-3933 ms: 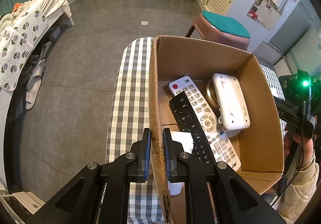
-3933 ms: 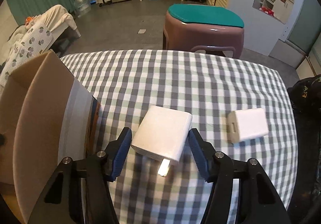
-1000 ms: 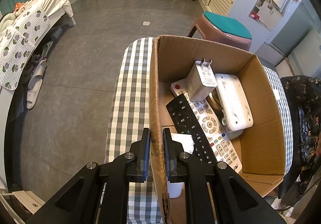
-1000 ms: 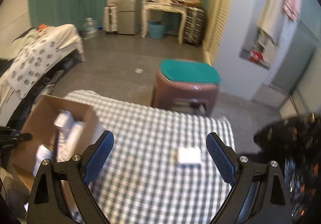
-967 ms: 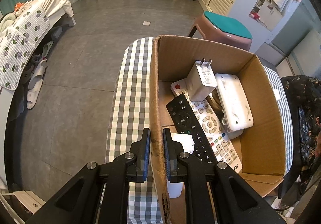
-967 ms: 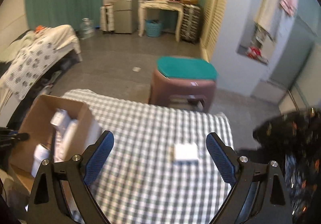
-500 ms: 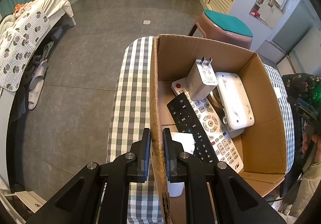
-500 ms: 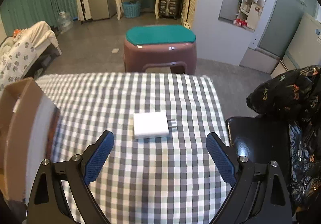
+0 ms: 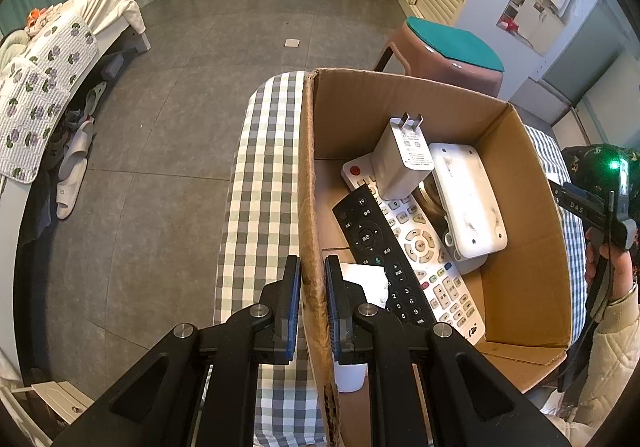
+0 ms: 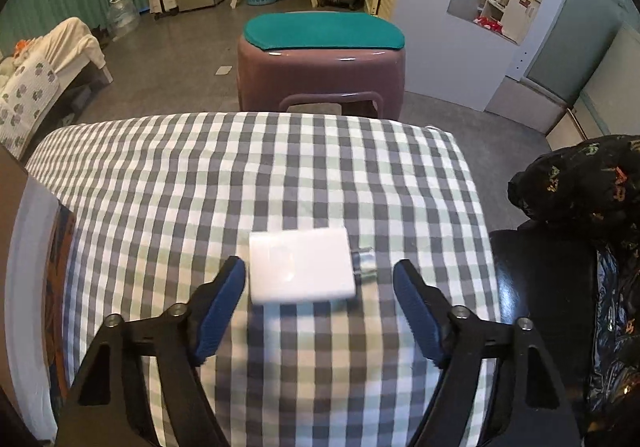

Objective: Organize rigid objects
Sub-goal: 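Grasp the small white charger with the right tool, then carry the small charger into the box and release it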

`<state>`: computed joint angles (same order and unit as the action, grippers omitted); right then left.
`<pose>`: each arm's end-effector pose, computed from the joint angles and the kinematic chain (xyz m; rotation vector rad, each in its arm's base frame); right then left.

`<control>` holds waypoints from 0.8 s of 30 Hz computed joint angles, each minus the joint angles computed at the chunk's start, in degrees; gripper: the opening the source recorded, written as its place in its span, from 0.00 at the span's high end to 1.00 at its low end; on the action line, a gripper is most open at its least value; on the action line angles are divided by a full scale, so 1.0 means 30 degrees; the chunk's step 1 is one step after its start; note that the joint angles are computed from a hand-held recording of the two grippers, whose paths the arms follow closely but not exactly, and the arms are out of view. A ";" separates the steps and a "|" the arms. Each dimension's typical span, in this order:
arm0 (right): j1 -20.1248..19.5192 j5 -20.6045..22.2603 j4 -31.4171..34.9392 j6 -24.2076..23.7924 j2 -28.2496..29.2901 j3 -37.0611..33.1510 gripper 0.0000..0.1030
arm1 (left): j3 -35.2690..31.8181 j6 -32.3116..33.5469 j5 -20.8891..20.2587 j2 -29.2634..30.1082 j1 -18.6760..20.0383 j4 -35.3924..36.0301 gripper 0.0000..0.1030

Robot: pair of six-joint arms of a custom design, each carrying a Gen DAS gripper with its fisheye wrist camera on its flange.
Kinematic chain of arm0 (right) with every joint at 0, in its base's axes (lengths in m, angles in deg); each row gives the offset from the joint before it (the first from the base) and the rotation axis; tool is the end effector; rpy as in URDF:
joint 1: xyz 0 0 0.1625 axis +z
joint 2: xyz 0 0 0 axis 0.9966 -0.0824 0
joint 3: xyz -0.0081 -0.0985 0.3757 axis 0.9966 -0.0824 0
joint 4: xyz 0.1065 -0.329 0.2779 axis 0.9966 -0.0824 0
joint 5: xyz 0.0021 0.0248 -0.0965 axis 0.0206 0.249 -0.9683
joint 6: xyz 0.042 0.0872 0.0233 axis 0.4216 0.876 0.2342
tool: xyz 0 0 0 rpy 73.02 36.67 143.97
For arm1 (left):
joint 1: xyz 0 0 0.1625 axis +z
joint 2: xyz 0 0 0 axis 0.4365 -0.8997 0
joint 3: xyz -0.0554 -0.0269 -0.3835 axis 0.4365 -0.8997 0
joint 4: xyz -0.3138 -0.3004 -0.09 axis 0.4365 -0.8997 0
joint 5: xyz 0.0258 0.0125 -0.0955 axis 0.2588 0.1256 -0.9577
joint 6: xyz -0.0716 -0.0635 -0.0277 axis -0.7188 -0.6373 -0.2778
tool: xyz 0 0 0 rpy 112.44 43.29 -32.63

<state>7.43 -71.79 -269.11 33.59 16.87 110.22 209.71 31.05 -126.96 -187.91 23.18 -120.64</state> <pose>0.0720 -0.3467 0.0827 -0.1215 -2.1561 0.6629 -0.0657 -0.3728 0.2053 0.5322 2.4300 -0.2790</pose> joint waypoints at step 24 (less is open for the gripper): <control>0.5321 -0.1177 0.3831 0.2795 -0.2086 0.0543 0.49 | 0.0029 0.0081 0.0065 0.0220 -0.0051 -0.0221 0.89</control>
